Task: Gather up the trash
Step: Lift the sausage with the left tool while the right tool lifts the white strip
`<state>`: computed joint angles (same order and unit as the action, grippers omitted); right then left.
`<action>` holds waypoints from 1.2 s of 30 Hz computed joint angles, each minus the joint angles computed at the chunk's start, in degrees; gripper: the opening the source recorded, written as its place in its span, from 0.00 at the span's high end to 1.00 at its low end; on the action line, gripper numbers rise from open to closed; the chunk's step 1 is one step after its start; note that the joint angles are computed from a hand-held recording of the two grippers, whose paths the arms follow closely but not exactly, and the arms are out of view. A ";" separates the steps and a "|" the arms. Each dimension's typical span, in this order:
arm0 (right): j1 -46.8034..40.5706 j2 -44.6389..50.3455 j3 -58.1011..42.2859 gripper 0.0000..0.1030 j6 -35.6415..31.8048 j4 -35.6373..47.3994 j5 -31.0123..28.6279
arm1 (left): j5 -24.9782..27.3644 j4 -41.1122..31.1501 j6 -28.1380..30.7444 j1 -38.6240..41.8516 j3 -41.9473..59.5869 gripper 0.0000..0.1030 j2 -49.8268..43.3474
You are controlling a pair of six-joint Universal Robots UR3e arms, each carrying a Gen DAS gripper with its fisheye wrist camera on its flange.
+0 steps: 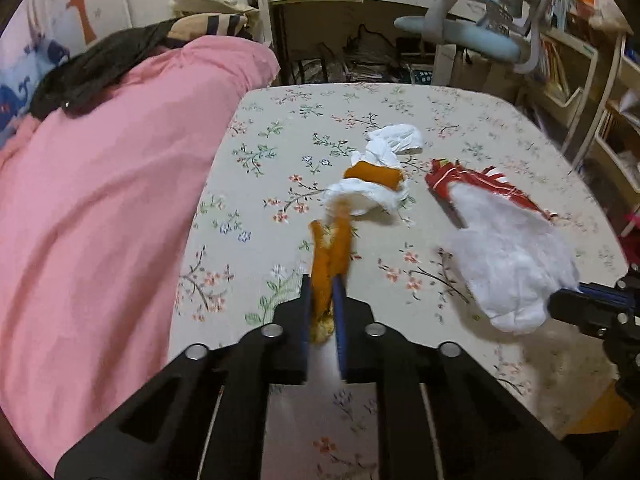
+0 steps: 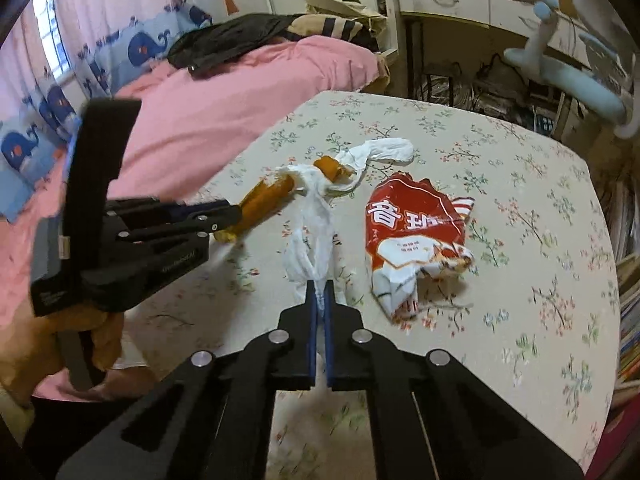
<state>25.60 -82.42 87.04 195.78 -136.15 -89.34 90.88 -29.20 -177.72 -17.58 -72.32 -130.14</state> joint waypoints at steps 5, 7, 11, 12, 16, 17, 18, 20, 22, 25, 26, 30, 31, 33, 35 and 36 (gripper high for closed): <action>-2.25 -9.11 7.57 0.97 2.94 -1.08 3.54 | -3.63 1.96 -0.62 1.00 -7.41 0.95 5.88; -4.02 -12.77 10.79 0.96 4.75 -2.08 5.13 | -6.65 3.31 -2.40 2.12 -11.20 0.96 9.11; -7.39 -19.78 16.51 0.96 8.44 -3.85 8.73 | -10.63 5.70 -5.25 3.59 -17.18 0.97 14.10; -7.61 -20.94 17.16 0.96 8.91 -3.85 8.90 | -11.29 6.20 -5.65 3.73 -18.53 0.97 15.19; -7.39 -23.37 18.72 0.96 10.14 -3.71 8.78 | -11.75 6.60 -7.58 3.49 -22.08 0.97 18.27; -7.22 -23.59 18.94 0.96 10.41 -3.51 8.58 | -10.68 5.93 -7.55 2.89 -22.14 0.97 18.23; -7.28 -23.88 19.31 0.96 10.59 -3.37 8.60 | -10.27 5.03 -7.37 2.58 -21.90 0.97 17.98; -7.40 -24.08 19.66 0.96 10.95 -2.89 8.57 | -8.92 0.59 -6.39 1.54 -19.38 0.96 16.05; -7.43 -24.25 19.98 0.96 11.10 -2.60 8.60 | -6.20 -1.89 -6.08 0.47 -17.83 0.95 14.65; -6.99 -23.98 19.76 0.96 10.87 -2.09 8.03 | -6.16 -2.78 -6.15 0.82 -17.51 0.83 13.92; -7.00 -23.92 19.73 0.96 10.77 -1.89 8.03 | -6.00 -2.23 -6.46 0.87 -17.65 0.73 13.90; -6.93 -23.43 19.58 0.96 10.76 -1.44 7.91 | -8.50 0.28 -6.93 1.69 -18.62 0.55 14.42; -7.12 -23.33 19.56 0.96 10.63 -1.37 8.09 | -9.53 0.61 -7.08 1.81 -18.44 0.53 14.28; -7.44 -23.53 19.81 0.96 10.36 -1.22 8.28 | -10.86 0.58 -7.64 1.64 -17.46 0.49 13.44; -7.73 -23.62 19.95 0.96 10.30 -1.01 8.51 | -11.17 -0.60 -7.43 0.57 -14.90 0.49 11.56; -7.83 -23.65 19.99 0.96 10.26 -1.00 8.65 | -10.22 -1.31 -7.12 -0.28 -13.41 0.49 10.52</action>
